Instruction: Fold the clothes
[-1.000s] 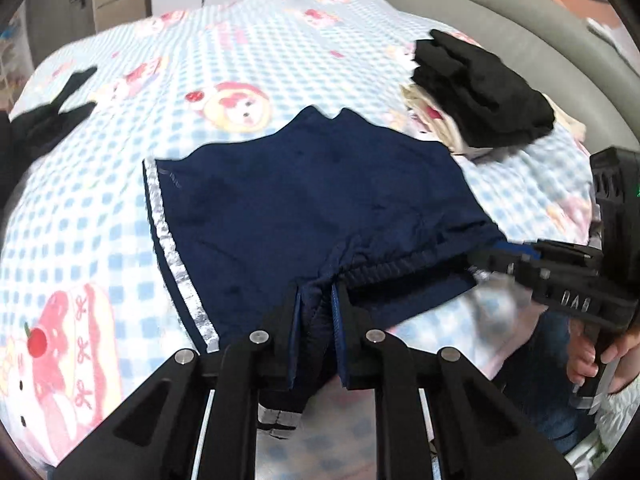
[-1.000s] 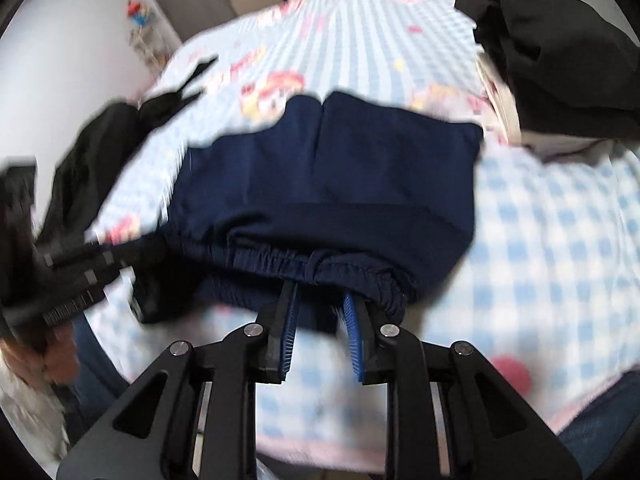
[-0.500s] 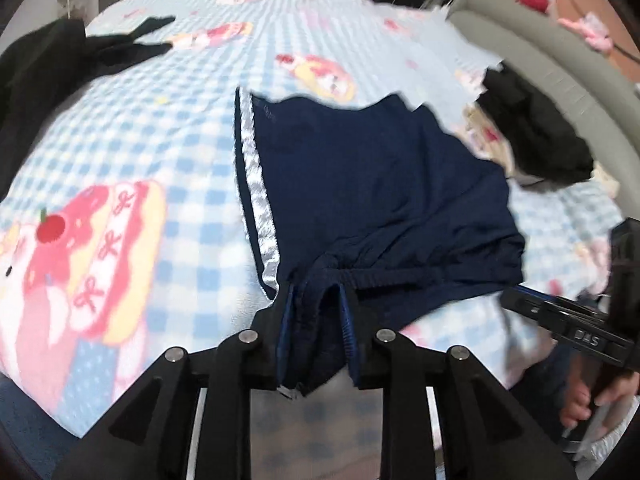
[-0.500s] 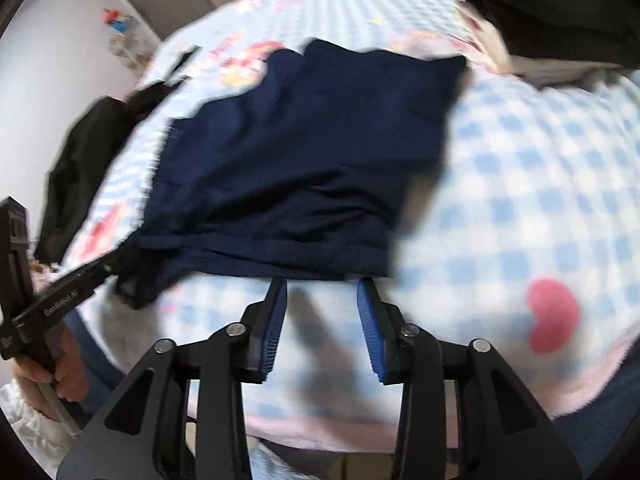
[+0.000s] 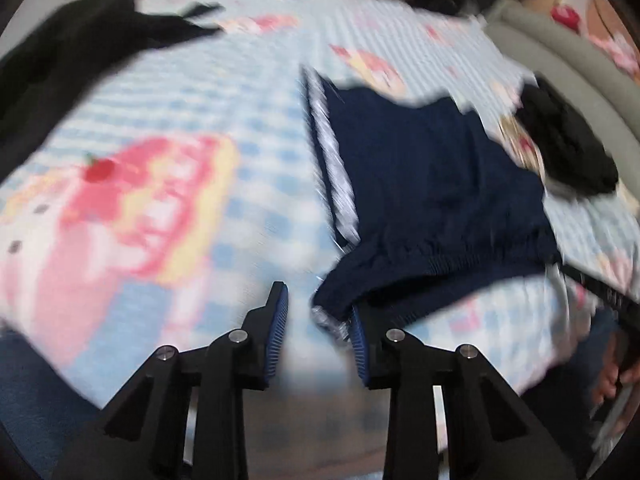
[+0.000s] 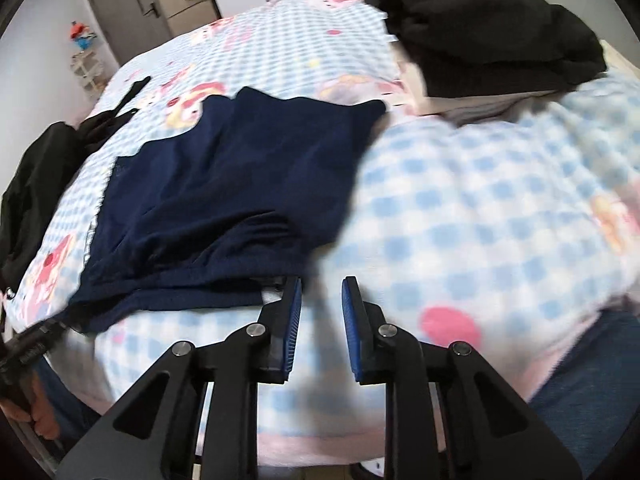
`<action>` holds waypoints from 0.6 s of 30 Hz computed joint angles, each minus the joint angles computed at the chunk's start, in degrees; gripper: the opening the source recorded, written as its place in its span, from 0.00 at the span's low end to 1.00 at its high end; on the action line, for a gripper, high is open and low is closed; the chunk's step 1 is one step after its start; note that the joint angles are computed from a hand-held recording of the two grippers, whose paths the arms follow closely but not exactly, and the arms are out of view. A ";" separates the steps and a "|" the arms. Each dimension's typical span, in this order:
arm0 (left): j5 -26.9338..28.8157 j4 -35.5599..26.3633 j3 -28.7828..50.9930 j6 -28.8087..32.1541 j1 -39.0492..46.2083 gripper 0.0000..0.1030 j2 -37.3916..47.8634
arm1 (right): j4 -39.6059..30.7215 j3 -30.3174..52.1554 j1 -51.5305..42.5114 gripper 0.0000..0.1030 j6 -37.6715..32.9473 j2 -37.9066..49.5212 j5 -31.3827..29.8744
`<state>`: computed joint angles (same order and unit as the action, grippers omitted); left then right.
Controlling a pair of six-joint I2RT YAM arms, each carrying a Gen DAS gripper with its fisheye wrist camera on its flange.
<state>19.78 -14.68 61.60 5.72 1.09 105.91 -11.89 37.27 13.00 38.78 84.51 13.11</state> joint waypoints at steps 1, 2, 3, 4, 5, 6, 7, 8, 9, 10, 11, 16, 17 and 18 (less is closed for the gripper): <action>1.62 1.11 -0.96 -0.97 1.12 0.30 -1.01 | 0.72 -0.88 -0.69 0.21 -0.38 -1.09 -2.44; 3.60 1.62 -1.52 -1.56 1.99 0.30 -1.67 | 2.32 -2.01 -1.51 0.21 -1.02 -2.12 -6.28; 5.54 1.64 -1.83 -1.44 2.44 0.30 -2.06 | 3.89 -3.11 -2.37 0.21 -1.59 -3.05 -10.17; 5.74 1.80 -2.24 -0.73 2.19 0.30 -2.30 | 4.99 -3.27 -2.40 0.25 -1.90 -2.56 -12.53; 4.52 1.69 -2.40 0.46 1.27 0.30 -2.16 | 5.76 -2.79 -1.84 0.25 -2.09 -1.16 -13.83; 3.27 1.60 -2.52 1.60 0.32 0.31 -1.98 | 6.52 -2.26 -1.31 0.26 -2.31 0.27 -15.14; 1.99 1.51 -2.61 2.69 -0.65 0.33 -1.78 | 5.51 -0.69 0.14 0.26 -2.86 2.37 -13.36; 0.72 1.42 -2.68 3.78 -1.62 0.35 -1.56 | 2.56 1.94 1.69 0.26 -3.40 5.11 -9.23; -0.56 1.33 -2.73 4.84 -2.59 0.35 -1.32 | -0.92 4.88 2.87 0.26 -3.62 8.05 -4.96; -1.21 1.07 -2.52 5.21 -2.99 0.35 -0.92 | -2.56 6.28 3.10 0.26 -3.47 9.51 -2.95; -1.04 0.60 -1.99 4.73 -2.65 0.34 -0.33 | -2.05 5.96 2.41 0.26 -2.98 9.30 -3.39; 0.62 2.93 -2.44 0.75 -0.24 0.33 -0.61 | 4.66 -0.47 -1.00 0.39 -1.65 2.01 -7.35; 0.43 3.22 -2.40 0.43 -0.05 0.33 -0.36 | 5.39 -1.45 -1.11 0.39 -1.01 0.80 -6.85; -0.75 3.42 -2.34 0.43 -0.18 0.34 -0.03 | 5.40 -1.75 -0.93 0.39 -0.61 0.47 -6.39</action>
<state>19.03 -11.26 59.26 6.15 0.91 105.88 -6.49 35.52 12.07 38.17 84.97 6.72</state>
